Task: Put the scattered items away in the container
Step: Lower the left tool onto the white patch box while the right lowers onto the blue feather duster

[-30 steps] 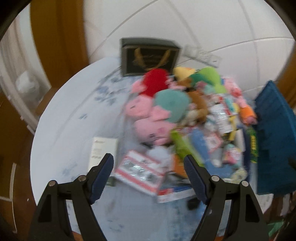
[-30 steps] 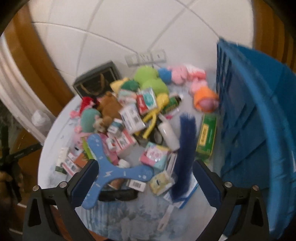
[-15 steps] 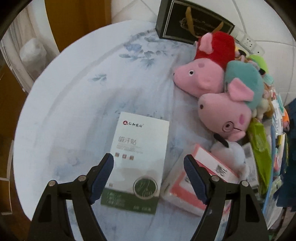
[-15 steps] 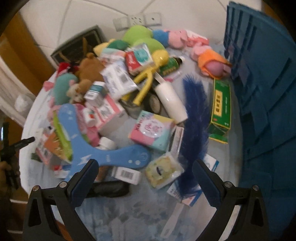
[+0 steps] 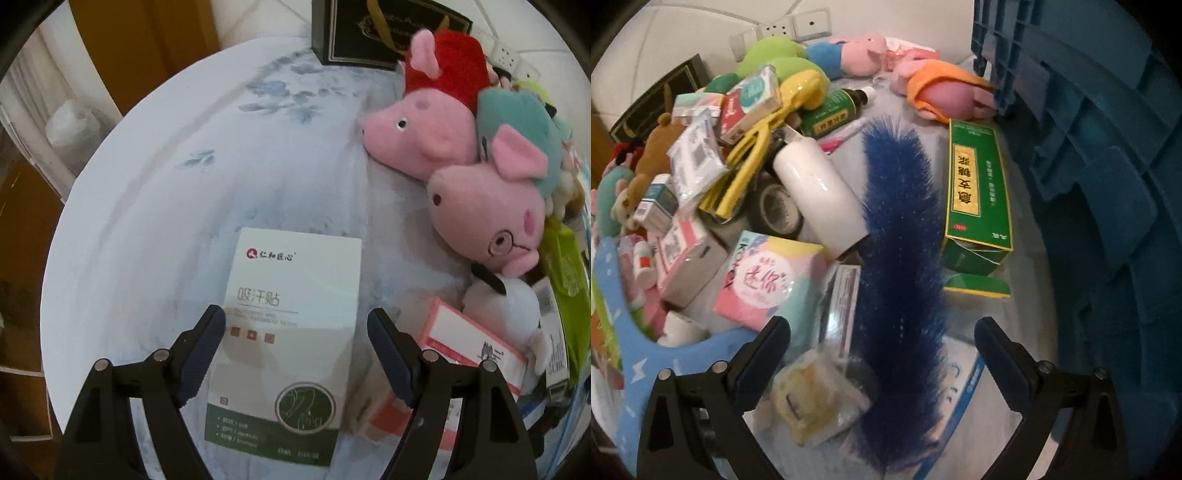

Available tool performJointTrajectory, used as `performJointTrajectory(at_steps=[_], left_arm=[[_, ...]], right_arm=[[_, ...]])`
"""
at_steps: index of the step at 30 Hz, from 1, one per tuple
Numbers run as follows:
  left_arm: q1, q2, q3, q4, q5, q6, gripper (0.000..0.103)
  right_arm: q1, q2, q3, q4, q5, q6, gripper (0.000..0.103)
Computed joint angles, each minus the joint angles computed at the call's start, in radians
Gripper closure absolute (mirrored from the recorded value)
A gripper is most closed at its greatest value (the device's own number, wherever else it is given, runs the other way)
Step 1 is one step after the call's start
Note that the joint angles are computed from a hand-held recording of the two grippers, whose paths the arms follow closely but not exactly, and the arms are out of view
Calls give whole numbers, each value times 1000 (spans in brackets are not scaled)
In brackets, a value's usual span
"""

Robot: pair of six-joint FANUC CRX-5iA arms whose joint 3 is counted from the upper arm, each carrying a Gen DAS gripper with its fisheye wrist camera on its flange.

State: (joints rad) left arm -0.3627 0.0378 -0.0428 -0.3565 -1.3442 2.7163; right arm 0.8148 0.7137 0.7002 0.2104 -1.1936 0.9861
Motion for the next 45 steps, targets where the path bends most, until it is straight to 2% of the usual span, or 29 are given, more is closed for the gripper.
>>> performJointTrajectory(at_steps=[5, 10, 16, 19, 21, 25, 30, 33, 35, 37, 38, 39, 40, 45], left_arm=[[13, 1, -9, 10, -18, -5, 24], [34, -3, -52, 52, 28, -10, 24], [60, -29, -111, 93, 88, 40, 21], [54, -27, -110, 79, 88, 64, 19], [51, -23, -109, 75, 91, 69, 16], [49, -7, -97, 73, 77, 77, 9], [52, -6, -104, 68, 77, 96, 0], [47, -7, -105, 59, 78, 103, 0], [43, -7, -105, 52, 79, 106, 0], [43, -9, -108, 54, 80, 99, 0], [42, -10, -106, 54, 77, 96, 1], [39, -11, -105, 50, 76, 94, 8], [32, -13, -99, 40, 75, 88, 24], [19, -3, -71, 46, 56, 21, 26]], right_arm=[[-4, 37, 52, -12, -17, 17, 1], [-9, 59, 71, -19, -24, 13, 1], [-23, 67, 61, -13, -24, -30, 3], [-26, 50, 34, -8, 2, -60, 4], [-19, 38, 8, 24, 20, -77, 9], [-21, 41, 6, 49, 8, -118, 39], [-36, 82, 67, -13, -14, -59, 48], [-40, 105, 97, -33, -26, -45, 58], [-42, 124, 126, -44, -43, -38, 69], [-41, 132, 138, -46, -43, -27, 71], [-42, 135, 145, -52, -45, -20, 83], [-44, 135, 150, -64, -45, -16, 87], [-44, 131, 146, -62, -41, -20, 87], [-39, 100, 116, -50, -18, -23, 90]])
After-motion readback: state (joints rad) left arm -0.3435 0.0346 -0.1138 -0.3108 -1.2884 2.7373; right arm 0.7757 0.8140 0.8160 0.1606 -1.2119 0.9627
